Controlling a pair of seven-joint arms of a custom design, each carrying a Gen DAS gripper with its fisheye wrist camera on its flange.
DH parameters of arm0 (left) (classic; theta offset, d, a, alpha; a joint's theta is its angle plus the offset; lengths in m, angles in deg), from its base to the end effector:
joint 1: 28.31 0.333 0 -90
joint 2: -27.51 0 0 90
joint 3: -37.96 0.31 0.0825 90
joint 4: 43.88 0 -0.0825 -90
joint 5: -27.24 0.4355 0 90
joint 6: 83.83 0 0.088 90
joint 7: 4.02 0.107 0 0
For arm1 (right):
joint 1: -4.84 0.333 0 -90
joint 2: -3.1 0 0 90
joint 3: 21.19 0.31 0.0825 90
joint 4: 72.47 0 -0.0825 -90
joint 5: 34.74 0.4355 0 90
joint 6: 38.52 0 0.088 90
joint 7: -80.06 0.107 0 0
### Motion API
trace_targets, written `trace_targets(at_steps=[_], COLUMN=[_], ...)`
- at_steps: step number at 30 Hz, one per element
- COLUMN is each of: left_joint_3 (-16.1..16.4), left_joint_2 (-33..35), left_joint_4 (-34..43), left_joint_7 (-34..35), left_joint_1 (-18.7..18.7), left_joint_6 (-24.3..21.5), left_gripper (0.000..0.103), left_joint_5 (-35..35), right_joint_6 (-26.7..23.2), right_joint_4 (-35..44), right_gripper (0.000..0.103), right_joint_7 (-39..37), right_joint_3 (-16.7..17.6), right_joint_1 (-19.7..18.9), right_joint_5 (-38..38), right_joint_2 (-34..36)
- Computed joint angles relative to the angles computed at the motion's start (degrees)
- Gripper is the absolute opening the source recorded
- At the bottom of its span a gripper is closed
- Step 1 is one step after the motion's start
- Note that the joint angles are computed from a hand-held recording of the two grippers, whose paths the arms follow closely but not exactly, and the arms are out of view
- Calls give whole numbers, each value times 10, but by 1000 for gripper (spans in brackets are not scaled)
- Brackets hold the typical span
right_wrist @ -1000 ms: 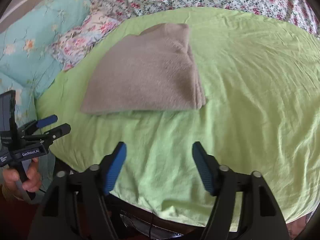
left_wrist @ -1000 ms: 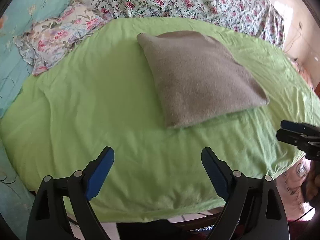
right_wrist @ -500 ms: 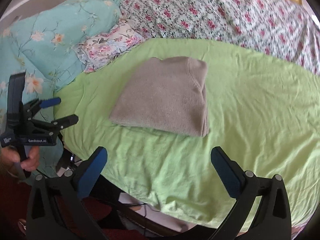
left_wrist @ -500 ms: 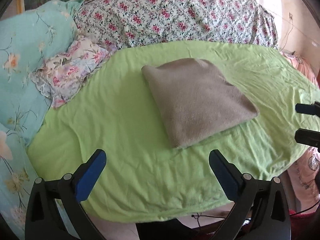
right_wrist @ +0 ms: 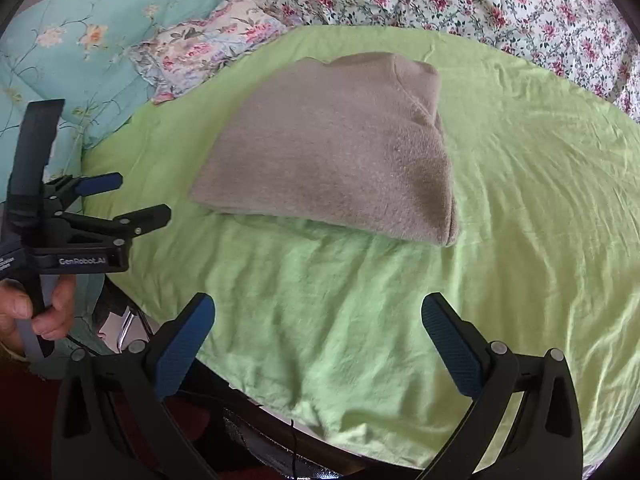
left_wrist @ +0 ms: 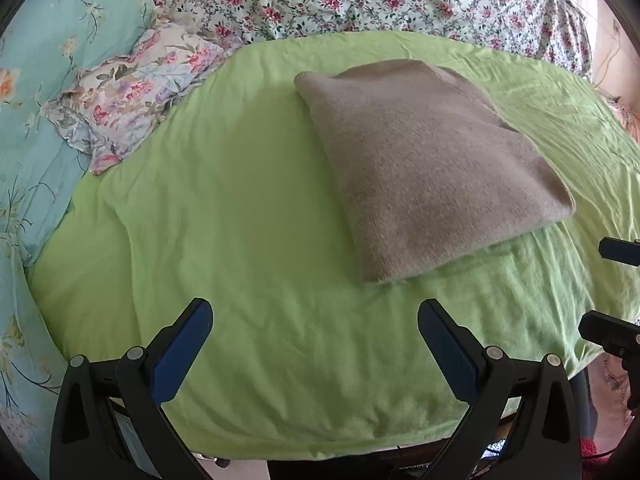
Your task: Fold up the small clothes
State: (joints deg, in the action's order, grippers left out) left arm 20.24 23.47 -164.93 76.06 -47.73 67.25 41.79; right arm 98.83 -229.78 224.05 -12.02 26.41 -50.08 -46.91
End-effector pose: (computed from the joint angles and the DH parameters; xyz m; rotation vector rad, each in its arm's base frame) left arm 0.4879 -0.3809 0.4815 -1.1634 2.3949 -0.6459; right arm 0.3349 0.1941 0.4930 -1.5735 2.0885 -0.5183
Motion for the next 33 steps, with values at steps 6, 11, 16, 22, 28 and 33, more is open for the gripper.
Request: trace_targets(at_steps=[6, 11, 16, 22, 28, 33], left_joint_3=[1, 0, 4, 8, 14, 18], left_joint_2=[13, 21, 36, 52, 69, 77], left_joint_4=[21, 38, 62, 83, 105, 118], left_joint_7=[-10, -24, -18, -25, -36, -37], left_joint_1=[-2, -6, -12, -21, -29, -33], left_joint_6=[1, 2, 1, -1, -5, -9], left_gripper=[103, 103, 103, 103, 103, 103], left_joint_5=[13, 30, 27, 40, 53, 52], right_joint_6=[19, 35, 46, 54, 52, 54], right_joint_4=[-7, 2, 18, 39, 57, 66], right_gripper=[103, 103, 103, 103, 103, 103], right_joint_7=[2, 2, -13, -50, -77, -91], right_joint_3=[-18, -27, -31, -40, -42, -45], right_joint_1=[-20, -42, -55, -57, -65, -72], right_joint_5=[5, 7, 4, 5, 4, 7], right_joint_2=[-3, 2, 17, 47, 69, 77])
